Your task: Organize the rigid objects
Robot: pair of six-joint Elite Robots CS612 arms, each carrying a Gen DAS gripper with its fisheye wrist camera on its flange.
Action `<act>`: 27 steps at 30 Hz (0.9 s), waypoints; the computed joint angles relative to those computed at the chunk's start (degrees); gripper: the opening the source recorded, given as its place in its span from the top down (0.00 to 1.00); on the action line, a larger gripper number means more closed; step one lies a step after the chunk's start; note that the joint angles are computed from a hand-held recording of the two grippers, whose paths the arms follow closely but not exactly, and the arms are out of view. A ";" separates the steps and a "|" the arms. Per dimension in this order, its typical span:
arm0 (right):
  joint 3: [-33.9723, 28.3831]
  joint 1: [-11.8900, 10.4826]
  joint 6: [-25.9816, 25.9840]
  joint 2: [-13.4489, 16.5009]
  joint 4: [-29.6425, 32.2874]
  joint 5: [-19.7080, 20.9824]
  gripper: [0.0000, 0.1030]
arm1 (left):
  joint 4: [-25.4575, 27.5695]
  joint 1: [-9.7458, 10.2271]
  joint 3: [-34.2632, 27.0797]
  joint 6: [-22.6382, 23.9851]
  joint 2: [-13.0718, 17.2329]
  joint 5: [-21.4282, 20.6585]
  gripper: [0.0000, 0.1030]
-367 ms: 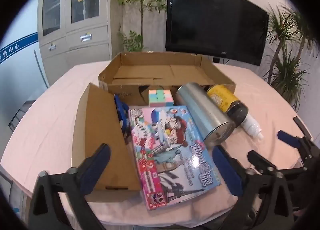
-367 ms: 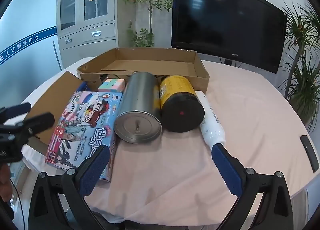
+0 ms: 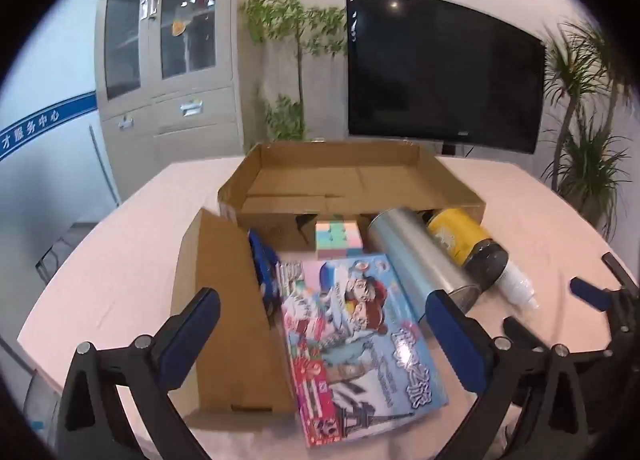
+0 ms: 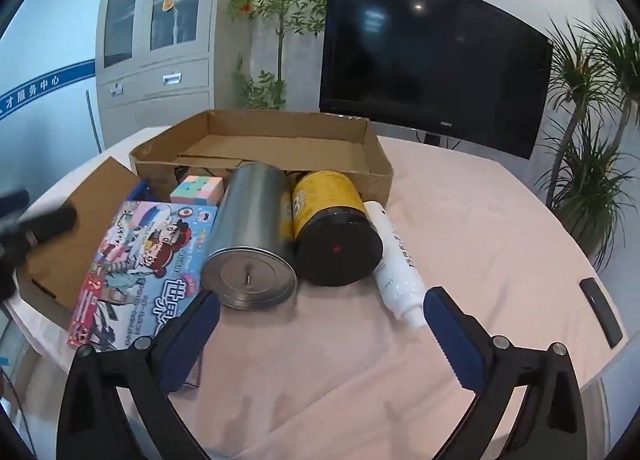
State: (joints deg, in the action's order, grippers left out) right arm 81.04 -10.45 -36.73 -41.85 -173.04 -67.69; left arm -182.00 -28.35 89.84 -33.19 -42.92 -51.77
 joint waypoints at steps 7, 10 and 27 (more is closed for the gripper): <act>1.33 -0.50 -1.90 -1.45 2.53 0.20 0.00 | 4.38 -0.23 -2.19 2.17 1.07 0.67 0.01; 1.52 -0.32 -2.92 -1.50 2.34 -0.36 0.00 | 5.81 -0.36 -2.98 1.10 1.71 0.58 0.01; 1.46 0.72 -4.93 -1.41 1.76 -3.09 0.01 | 5.51 0.46 -2.04 -0.82 1.46 -1.99 0.01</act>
